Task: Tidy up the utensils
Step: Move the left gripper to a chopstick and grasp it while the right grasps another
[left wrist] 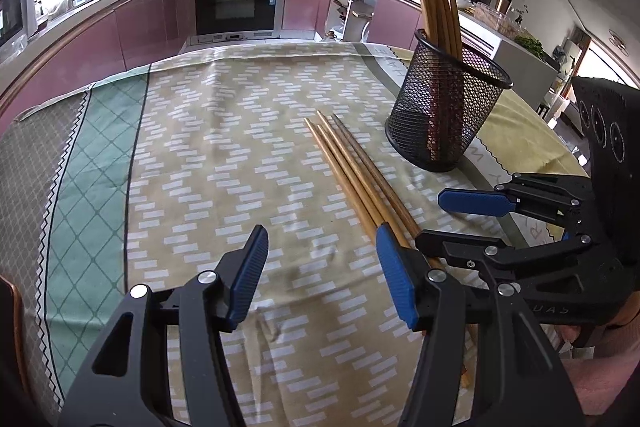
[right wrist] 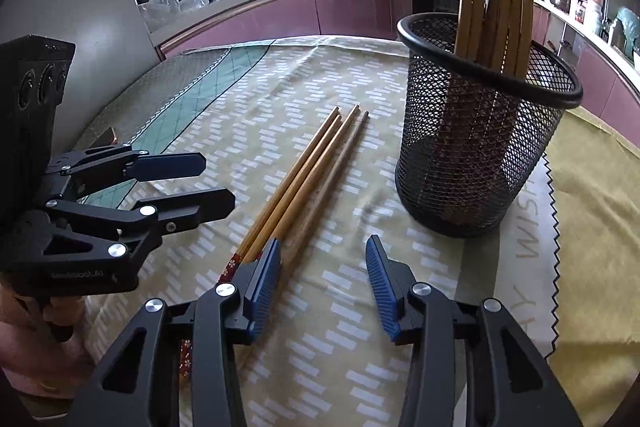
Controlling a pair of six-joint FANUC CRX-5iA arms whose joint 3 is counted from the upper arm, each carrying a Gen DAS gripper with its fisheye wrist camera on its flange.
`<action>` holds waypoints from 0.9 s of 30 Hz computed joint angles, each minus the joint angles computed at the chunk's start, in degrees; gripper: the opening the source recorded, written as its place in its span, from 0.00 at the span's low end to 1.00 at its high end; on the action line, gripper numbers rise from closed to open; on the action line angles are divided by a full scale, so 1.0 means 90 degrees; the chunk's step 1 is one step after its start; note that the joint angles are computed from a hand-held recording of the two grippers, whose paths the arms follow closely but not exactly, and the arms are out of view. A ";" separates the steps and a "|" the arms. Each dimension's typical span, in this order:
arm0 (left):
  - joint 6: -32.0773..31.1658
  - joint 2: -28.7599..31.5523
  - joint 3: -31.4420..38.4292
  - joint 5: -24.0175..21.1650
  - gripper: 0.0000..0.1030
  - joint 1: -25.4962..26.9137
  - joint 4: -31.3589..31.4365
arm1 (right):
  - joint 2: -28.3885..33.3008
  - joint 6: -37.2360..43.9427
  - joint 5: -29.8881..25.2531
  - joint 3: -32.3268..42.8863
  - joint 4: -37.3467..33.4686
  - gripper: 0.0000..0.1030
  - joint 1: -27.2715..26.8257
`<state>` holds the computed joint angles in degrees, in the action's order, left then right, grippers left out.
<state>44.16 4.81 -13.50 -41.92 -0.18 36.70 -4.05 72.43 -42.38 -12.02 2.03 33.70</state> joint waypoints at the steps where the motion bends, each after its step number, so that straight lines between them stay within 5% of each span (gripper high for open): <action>1: 0.0007 0.0033 0.0039 -0.0026 0.54 -0.0019 -0.0019 | 0.0012 0.0010 -0.0014 0.0021 -0.0026 0.39 -0.0012; 22: 0.0285 0.0454 0.0592 -0.0454 0.54 -0.0132 -0.0434 | 0.0041 -0.0021 -0.0064 0.0045 0.0018 0.31 -0.0105; 27: 0.0395 0.0501 0.0692 -0.0411 0.43 -0.0189 -0.0637 | 0.0069 0.0027 -0.0067 0.0074 -0.0021 0.31 -0.0121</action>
<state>47.72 9.32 -7.27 -45.62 -1.88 30.96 -3.43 72.68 -42.98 -11.36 1.84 32.61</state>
